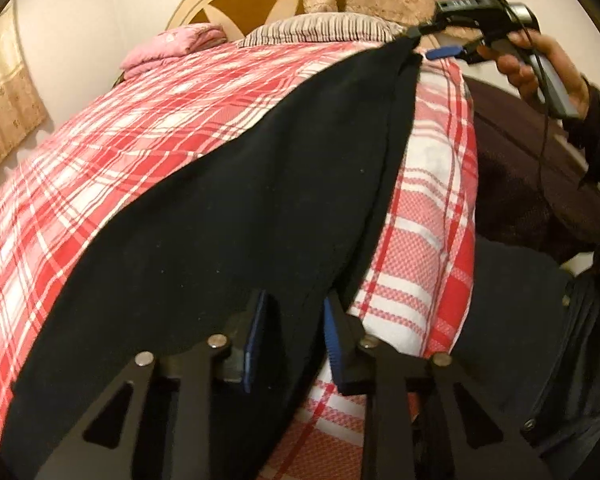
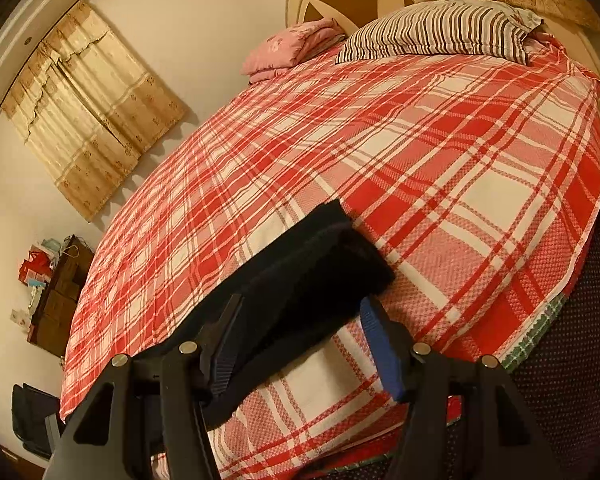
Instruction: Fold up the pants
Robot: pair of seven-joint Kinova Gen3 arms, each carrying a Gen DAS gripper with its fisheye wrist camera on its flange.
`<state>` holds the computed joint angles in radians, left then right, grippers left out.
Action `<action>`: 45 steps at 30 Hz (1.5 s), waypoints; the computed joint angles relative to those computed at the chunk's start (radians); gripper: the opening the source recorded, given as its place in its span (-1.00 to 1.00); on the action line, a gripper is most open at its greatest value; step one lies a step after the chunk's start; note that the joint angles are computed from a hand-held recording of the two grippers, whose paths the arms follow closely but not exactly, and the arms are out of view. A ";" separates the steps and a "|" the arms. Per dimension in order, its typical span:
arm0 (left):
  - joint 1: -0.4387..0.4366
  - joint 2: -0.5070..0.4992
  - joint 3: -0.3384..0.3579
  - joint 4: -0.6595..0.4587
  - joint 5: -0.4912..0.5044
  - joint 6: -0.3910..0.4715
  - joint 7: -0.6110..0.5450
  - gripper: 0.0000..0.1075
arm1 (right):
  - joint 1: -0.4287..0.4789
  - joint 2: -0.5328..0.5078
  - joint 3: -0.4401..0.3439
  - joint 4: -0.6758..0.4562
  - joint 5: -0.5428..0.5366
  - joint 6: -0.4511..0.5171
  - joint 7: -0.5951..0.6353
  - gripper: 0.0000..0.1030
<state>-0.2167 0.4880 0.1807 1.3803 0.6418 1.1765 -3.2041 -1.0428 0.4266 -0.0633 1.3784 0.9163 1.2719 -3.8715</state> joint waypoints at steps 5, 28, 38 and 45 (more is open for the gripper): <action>-0.004 0.032 0.002 -0.052 0.001 0.068 0.050 -0.72 | 0.014 -0.020 0.003 0.034 0.007 -0.022 -0.041 0.16; -0.085 0.166 0.038 -0.224 0.099 0.301 0.185 -0.90 | 0.071 -0.053 0.027 0.002 0.048 -0.122 0.252 -0.86; -0.054 0.171 0.024 -0.211 0.040 0.313 0.145 -0.90 | 0.108 -0.068 -0.033 0.105 -0.071 -0.106 0.166 -0.86; -0.062 0.169 0.021 -0.187 0.041 0.306 0.127 -0.90 | 0.066 -0.063 0.001 0.060 -0.123 -0.013 0.152 -0.55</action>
